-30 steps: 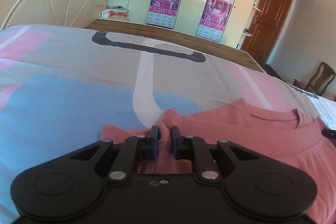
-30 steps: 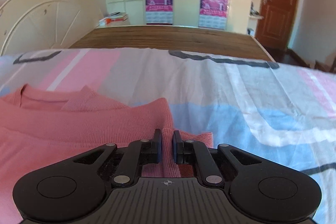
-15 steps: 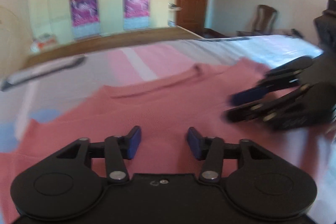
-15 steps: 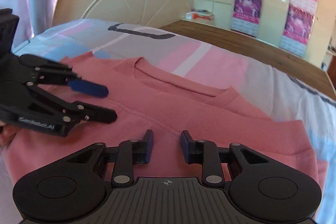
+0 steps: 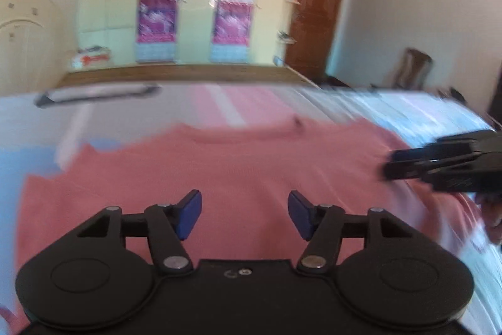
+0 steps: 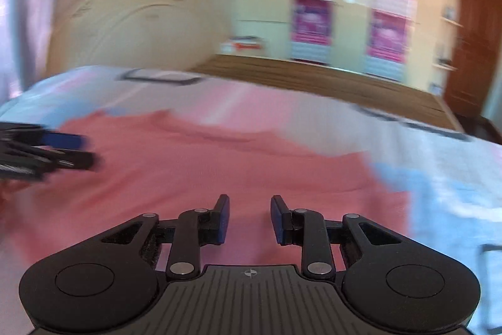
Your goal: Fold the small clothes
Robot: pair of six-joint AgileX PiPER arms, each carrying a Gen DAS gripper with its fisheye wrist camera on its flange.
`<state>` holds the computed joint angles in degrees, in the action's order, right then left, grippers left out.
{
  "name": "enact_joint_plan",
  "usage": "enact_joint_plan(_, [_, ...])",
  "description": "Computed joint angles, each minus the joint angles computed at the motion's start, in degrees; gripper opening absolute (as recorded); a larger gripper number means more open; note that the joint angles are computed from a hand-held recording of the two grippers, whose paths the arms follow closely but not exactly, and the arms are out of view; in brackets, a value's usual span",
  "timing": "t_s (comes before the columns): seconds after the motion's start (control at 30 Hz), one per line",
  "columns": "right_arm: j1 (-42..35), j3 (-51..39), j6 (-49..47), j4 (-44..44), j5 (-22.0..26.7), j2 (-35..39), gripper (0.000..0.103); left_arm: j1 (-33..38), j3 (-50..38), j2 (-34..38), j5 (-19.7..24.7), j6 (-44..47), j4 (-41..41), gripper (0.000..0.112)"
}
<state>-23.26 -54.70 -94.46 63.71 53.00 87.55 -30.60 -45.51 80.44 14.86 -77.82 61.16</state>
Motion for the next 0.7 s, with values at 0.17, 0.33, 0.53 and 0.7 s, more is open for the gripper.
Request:
enact_joint_plan(0.17, [5.43,3.69,7.35,-1.71,-9.58,-0.12,0.030,-4.12,-3.52,3.57,8.49,3.09,-4.75,0.059])
enact_joint_plan(0.33, [4.93,8.75,0.90,2.15,-2.58,-7.81,0.030,-8.14,-1.37,-1.63,10.64,-3.45,-2.52,0.057])
enact_joint_plan(0.53, [11.51,12.20,0.02,1.27,-10.63,-7.69,0.030,-12.54,-0.32,1.19,14.80,-7.75,0.85,0.063])
enact_joint_plan(0.7, [-1.49,14.43,-0.36,-7.71,-4.99,-13.13,0.030,-13.00,6.69,-6.76,18.66,-7.63,-0.10,0.064])
